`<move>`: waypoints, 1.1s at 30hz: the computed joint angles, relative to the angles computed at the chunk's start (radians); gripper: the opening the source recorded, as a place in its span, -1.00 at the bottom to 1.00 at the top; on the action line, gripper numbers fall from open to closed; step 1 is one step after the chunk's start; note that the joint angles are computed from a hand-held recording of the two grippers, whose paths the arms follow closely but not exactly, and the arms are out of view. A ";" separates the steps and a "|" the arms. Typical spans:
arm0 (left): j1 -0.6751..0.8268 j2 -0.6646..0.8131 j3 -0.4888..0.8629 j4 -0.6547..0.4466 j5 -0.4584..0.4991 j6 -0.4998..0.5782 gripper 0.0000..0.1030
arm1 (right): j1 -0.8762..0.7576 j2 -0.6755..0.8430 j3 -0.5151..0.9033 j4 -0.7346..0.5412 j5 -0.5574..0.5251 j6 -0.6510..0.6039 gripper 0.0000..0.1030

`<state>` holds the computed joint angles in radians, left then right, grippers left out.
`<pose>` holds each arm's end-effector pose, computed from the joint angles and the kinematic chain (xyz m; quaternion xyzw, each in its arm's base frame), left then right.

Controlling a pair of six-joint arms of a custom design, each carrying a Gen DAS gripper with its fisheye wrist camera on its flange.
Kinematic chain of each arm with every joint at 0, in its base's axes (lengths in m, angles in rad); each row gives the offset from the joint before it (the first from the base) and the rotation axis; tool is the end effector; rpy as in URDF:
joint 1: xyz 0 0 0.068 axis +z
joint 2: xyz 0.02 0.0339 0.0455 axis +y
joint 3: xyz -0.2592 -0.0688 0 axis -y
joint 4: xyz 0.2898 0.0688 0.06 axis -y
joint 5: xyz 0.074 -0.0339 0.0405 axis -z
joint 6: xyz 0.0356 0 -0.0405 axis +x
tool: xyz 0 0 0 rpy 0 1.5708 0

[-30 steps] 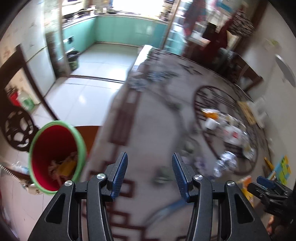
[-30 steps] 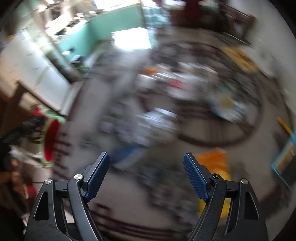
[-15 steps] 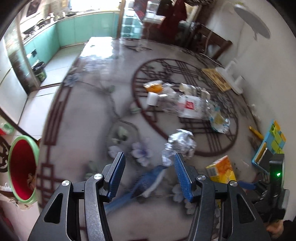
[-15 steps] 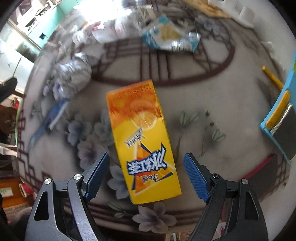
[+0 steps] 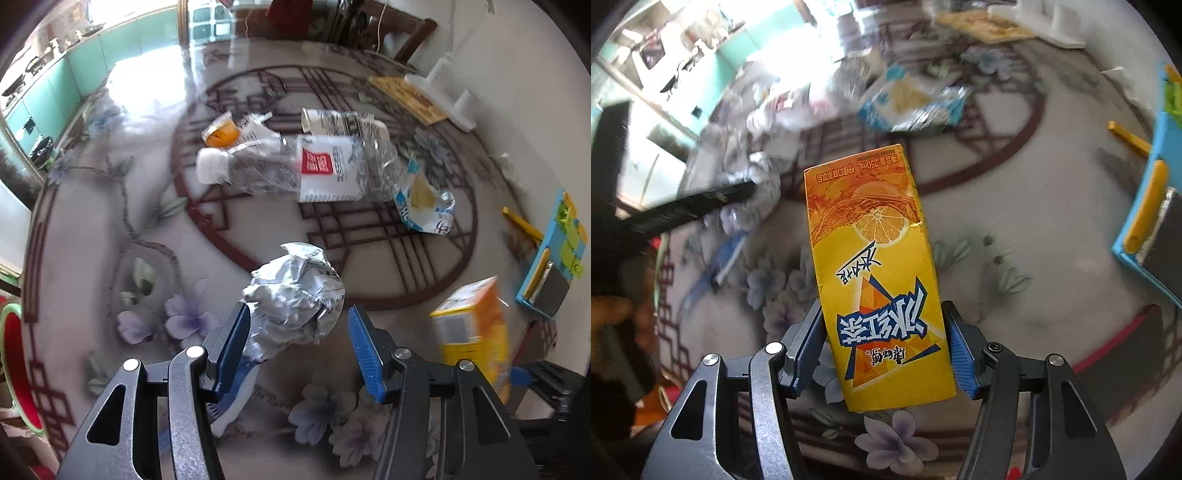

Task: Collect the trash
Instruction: 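Grasp the yellow lemon-tea carton with the right tool while the left tool grasps crumpled silver foil, then carry carton and foil over the red bucket and open both tools to drop them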

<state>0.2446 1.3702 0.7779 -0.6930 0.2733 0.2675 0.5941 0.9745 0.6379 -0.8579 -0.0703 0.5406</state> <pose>0.2670 0.0567 0.1516 0.0306 0.9803 -0.0947 0.1705 0.1710 0.1185 0.1870 -0.0328 0.9812 0.1296 0.1391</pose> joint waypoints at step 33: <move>0.537 -0.186 0.093 -0.222 0.251 0.290 -0.41 | 0.300 0.342 0.440 0.121 0.152 0.024 0.16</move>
<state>0.7814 1.1847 0.8708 -0.9150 0.5245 0.5578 0.8942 1.3168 1.0776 -0.7374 0.0820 0.5649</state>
